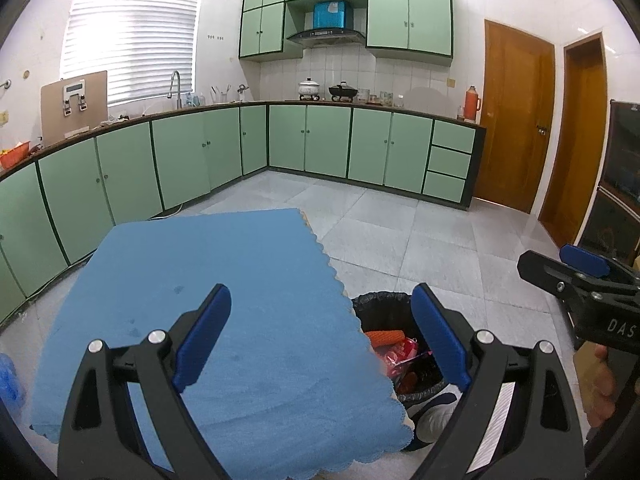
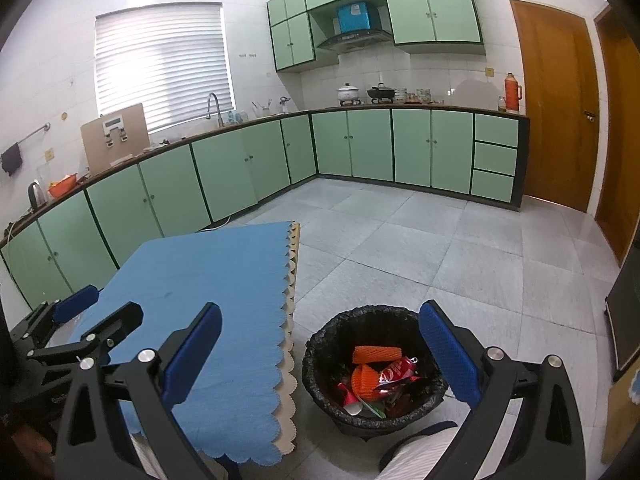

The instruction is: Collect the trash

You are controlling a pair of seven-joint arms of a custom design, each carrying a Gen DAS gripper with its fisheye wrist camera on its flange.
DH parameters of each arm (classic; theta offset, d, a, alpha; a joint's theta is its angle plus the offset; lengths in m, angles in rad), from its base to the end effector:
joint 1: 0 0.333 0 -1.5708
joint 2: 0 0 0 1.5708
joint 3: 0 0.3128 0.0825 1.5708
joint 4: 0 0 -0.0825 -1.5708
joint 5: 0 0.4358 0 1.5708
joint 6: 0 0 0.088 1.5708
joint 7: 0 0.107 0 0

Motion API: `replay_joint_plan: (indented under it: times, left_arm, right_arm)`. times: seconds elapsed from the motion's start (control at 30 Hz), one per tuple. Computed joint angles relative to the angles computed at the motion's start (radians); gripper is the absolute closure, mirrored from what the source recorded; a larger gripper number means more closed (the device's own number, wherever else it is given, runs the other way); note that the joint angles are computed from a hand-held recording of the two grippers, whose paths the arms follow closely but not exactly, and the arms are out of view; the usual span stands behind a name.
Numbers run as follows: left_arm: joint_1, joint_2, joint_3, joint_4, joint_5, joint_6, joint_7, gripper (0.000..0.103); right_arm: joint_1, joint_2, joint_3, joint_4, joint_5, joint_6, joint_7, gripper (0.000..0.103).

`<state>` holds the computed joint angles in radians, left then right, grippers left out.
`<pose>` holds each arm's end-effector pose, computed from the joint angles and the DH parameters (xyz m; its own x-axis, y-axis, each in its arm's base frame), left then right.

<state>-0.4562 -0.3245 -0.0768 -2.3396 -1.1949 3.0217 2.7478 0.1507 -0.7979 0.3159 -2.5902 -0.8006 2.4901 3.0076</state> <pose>0.4858 -0.2089 0.5187 -0.5806 -0.8131 0.0416 -0.4039 0.2434 -0.8818 0.3699 0.2032 0.5513 -0.3861 -0.9120 -0.1384 -0.4105 0.3042 -0.8596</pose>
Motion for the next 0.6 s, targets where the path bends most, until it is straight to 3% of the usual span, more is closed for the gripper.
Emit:
replay_joint_plan:
  times: [0.6]
  left_arm:
    - [-0.009,-0.014,0.004,-0.005,-0.069,0.016,0.058,0.014]
  right_arm:
    - [-0.002,-0.003,0.001,-0.001,0.002,0.007,-0.009,0.006]
